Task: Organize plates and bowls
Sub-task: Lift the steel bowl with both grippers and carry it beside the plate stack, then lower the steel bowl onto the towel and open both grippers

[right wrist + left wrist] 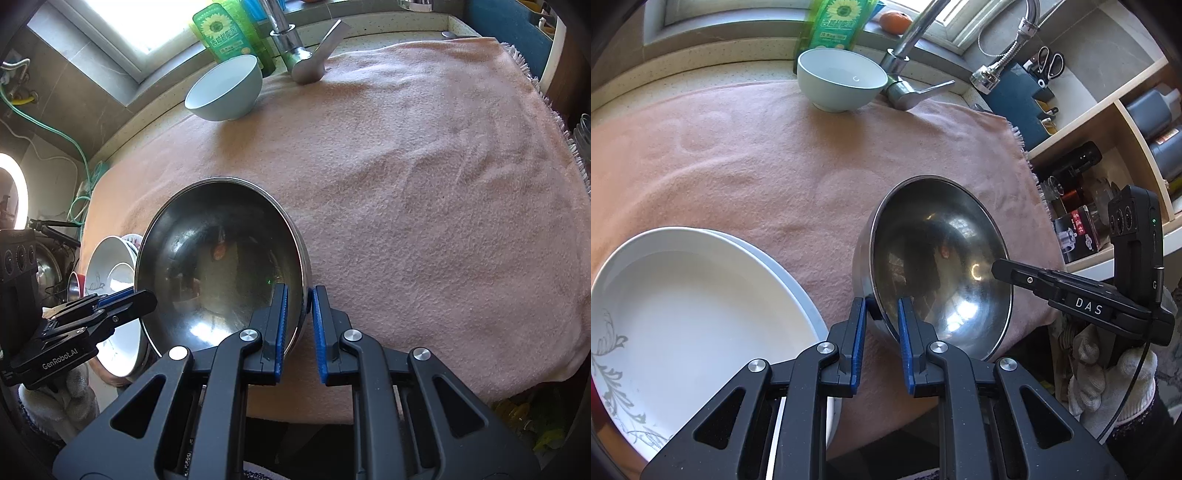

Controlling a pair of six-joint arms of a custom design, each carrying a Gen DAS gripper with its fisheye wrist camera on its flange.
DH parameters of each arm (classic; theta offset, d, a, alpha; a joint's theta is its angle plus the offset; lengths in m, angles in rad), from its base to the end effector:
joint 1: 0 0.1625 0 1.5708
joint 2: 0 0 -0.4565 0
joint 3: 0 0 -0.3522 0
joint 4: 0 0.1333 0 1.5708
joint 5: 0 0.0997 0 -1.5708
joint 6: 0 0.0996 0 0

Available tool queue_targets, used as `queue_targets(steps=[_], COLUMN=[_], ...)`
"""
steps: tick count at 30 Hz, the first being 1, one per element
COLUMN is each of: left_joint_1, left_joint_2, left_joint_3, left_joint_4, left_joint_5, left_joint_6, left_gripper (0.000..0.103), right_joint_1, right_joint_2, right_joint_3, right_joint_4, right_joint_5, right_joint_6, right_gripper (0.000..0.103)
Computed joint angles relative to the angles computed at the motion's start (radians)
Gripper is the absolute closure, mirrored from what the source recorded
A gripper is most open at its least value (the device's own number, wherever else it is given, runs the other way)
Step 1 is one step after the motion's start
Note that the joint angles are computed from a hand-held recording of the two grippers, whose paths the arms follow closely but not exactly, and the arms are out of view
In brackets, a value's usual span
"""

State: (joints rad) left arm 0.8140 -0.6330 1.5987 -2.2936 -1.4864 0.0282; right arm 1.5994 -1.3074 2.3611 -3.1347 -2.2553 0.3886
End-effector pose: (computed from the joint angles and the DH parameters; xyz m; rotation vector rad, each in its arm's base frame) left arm -0.3373 -0.5635 0.0226 1.1472 2.7313 0.2933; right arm 0.0822 -0.4155 0.2785 -0.6648 -2.3777 0.8086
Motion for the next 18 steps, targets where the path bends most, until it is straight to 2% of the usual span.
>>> queue_targets(steps=[10, 12, 14, 18], left_joint_1=[0.003, 0.001, 0.000, -0.001], left_joint_2=[-0.006, -0.010, -0.013, -0.018], left_joint_3=[0.008, 0.011, 0.011, 0.017], left_joint_4=[-0.016, -0.027, -0.033, -0.045], left_joint_5=[0.011, 0.015, 0.020, 0.031], left_joint_6=[0.005, 0.008, 0.006, 0.006], left_gripper=[0.088, 0.087, 0.087, 0.087], right_joint_1=[0.019, 0.024, 0.032, 0.062], right_joint_2=[0.002, 0.000, 0.001, 0.009], right_joint_3=[-0.004, -0.002, -0.003, -0.013], right_joint_4=[0.003, -0.005, -0.017, -0.034], right_joint_5=[-0.033, -0.043, -0.056, -0.095], right_joint_6=[0.005, 0.009, 0.007, -0.002], right_gripper=[0.086, 0.072, 0.065, 0.062])
